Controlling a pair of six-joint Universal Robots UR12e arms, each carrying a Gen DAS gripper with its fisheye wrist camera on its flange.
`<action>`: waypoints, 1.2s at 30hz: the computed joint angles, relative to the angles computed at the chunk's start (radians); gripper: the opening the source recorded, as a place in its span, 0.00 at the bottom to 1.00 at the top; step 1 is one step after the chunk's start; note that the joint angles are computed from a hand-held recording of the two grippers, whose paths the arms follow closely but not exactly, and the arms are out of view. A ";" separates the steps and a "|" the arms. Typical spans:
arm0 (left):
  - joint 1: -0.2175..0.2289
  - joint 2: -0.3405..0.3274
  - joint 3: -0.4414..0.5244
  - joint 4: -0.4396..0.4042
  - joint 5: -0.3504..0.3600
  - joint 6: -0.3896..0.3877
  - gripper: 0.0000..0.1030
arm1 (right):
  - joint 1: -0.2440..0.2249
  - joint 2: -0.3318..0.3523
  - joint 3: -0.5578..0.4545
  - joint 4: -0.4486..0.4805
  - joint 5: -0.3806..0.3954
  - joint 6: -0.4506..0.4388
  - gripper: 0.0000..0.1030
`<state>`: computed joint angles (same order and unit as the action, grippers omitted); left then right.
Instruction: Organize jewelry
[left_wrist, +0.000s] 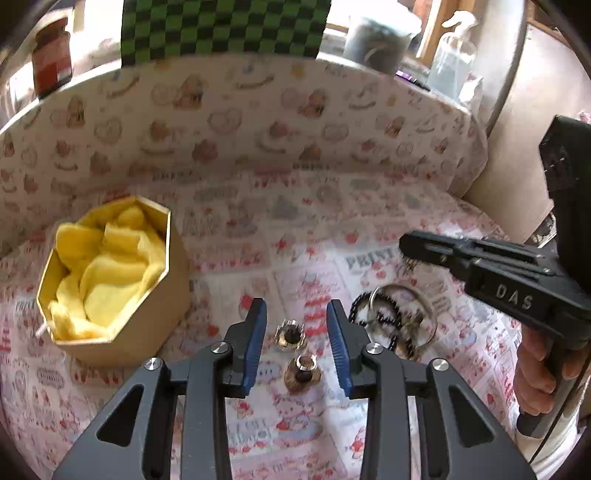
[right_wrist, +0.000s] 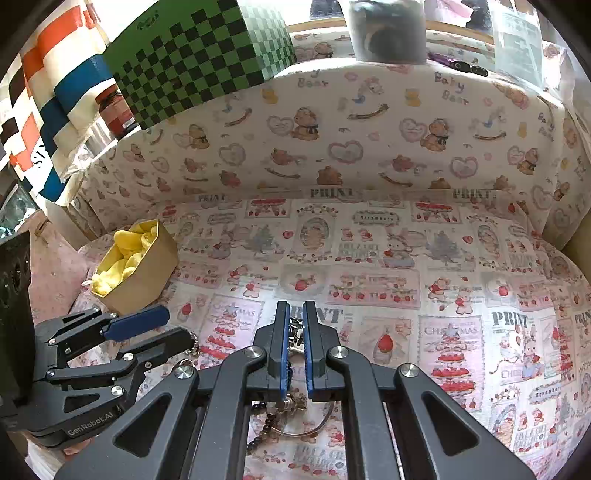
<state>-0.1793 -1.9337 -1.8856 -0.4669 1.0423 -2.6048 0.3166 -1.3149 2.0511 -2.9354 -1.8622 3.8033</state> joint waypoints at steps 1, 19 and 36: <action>-0.002 -0.001 0.006 -0.022 0.014 0.002 0.31 | -0.001 0.000 0.000 0.001 0.001 0.001 0.07; -0.030 -0.014 0.005 -0.010 0.110 -0.003 0.18 | -0.005 0.005 -0.003 0.019 0.001 -0.001 0.07; 0.071 0.027 -0.045 0.268 -0.047 -0.176 0.18 | 0.001 0.005 0.004 -0.009 -0.017 -0.008 0.07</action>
